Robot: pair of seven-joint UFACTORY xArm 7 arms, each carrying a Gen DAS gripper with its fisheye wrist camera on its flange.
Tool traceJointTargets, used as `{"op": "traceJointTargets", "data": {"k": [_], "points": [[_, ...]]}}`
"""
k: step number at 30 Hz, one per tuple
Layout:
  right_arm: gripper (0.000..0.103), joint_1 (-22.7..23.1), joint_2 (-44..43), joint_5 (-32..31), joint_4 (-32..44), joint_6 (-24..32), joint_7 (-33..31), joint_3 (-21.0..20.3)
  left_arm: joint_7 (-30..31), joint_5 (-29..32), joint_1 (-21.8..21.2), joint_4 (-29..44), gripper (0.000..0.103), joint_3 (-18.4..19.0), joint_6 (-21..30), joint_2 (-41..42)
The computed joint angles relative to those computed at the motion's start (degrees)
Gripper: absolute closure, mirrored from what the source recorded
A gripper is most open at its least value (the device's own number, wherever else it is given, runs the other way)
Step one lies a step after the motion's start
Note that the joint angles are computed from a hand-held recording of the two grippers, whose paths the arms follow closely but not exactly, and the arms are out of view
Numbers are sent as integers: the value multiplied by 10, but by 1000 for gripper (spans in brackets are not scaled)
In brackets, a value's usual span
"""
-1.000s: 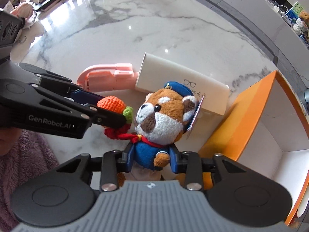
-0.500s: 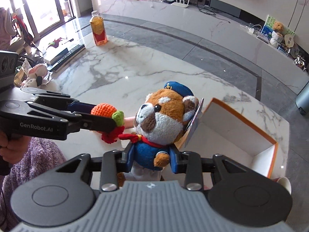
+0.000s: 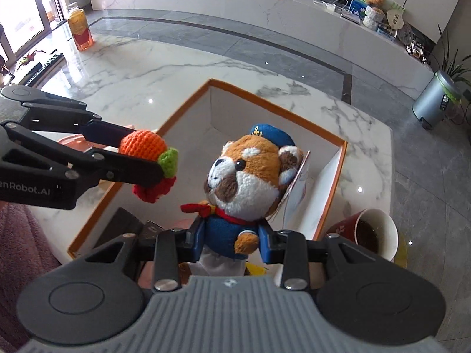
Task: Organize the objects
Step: 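Carry the crocheted ball and teddy bear with both tools over the orange box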
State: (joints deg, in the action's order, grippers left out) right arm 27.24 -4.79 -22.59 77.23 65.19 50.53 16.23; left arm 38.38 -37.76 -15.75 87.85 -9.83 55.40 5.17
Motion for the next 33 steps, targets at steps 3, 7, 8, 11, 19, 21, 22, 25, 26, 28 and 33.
{"op": "traceJointTargets", "data": {"k": [3, 7, 8, 11, 19, 21, 22, 25, 26, 28, 33], "points": [[65, -10, -8, 20, -35, -31, -3, -12, -8, 58, -14, 11, 57, -5, -15, 22], [65, -26, -19, 43, -75, -108, -1, -23, -3, 95, -18, 2, 57, -7, -49, 21], [65, -31, -22, 51, -85, -136, -1, -25, -2, 90, -15, 5, 57, -7, -50, 20], [65, -40, -17, 80, -101, -209, -4, -30, -8, 79, -5, 21, 57, -2, -49, 18], [65, -35, 70, 134, -70, -313, -28, -36, -55, 112, 1, 57, 57, 1, -71, 32], [65, -28, 92, 147, -58, -318, -41, -38, -58, 112, 2, 55, 57, -1, -70, 34], [65, -25, 101, 149, -51, -313, -44, -39, -59, 110, 4, 60, 57, -1, -66, 38], [65, -16, 123, 158, -35, -290, -51, -43, -62, 103, 7, 59, 57, -2, -61, 40], [65, -17, 128, 175, -30, -282, -62, -43, -62, 102, 8, 59, 57, -3, -60, 41], [65, -18, 138, 203, -22, -270, -92, -41, -59, 99, 10, 58, 57, -3, -58, 42], [65, -7, 164, 209, 9, -238, -110, -46, -58, 95, 10, 56, 57, -5, -55, 44]]}}
